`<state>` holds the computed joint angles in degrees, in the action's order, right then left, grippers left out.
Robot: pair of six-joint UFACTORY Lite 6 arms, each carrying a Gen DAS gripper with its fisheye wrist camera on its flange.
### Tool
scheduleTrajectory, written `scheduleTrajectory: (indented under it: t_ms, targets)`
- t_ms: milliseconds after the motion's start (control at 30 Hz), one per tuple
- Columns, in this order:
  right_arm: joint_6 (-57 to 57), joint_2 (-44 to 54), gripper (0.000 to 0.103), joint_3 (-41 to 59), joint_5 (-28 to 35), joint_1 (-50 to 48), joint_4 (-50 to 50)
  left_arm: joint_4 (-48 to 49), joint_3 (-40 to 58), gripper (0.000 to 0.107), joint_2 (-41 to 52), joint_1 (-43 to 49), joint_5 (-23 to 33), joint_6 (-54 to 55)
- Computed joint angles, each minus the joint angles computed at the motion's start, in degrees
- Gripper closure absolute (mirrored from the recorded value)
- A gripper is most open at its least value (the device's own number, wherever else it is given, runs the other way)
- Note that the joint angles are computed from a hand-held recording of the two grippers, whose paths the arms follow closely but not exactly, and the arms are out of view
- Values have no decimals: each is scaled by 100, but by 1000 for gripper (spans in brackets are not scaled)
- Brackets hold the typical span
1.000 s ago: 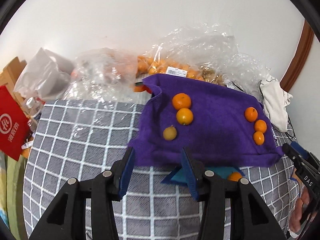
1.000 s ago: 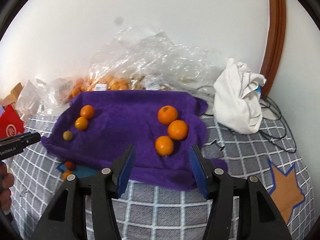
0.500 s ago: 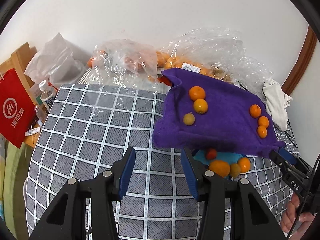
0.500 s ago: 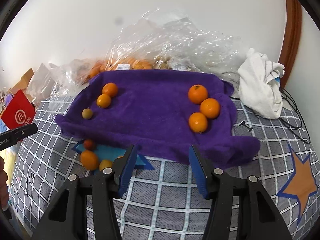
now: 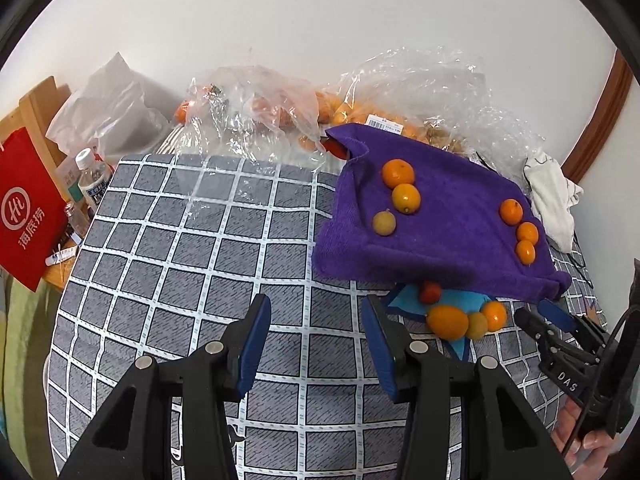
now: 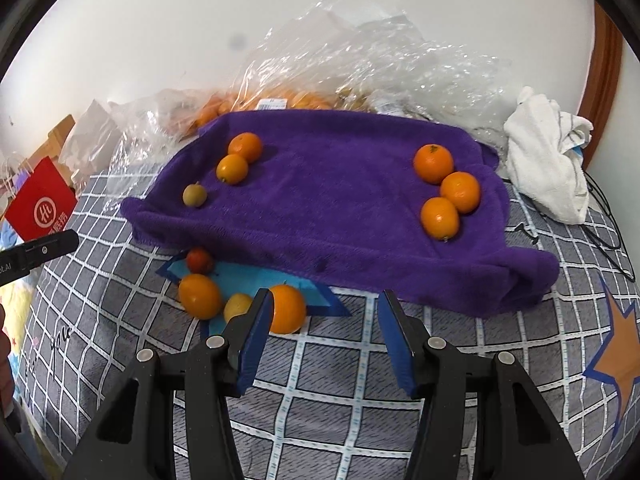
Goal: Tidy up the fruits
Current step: 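Move both open tools back toward the fruit cluster on the blue star, then grasp an orange with the right tool while the left tool grasps an oval orange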
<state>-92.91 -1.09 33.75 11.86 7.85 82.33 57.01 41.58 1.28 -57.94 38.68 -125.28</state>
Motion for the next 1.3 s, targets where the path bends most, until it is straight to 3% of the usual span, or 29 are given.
scheduleTrajectory:
  t_ms: [433, 633, 933, 1300]
  targets:
    - [-1559, 641, 49, 147, 67, 396, 1602, 94, -92, 62, 95, 263, -291, 4]
    - [-703, 798, 49, 352, 479, 395, 633, 92, 93, 62, 268, 466, -387, 213]
    - [-1811, 772, 49, 73, 530, 587, 1474, 224, 243, 62, 552, 573, -582, 125]
    - [-1034, 645, 54, 81, 1184, -147, 243, 490, 127, 62, 627, 653, -830, -200]
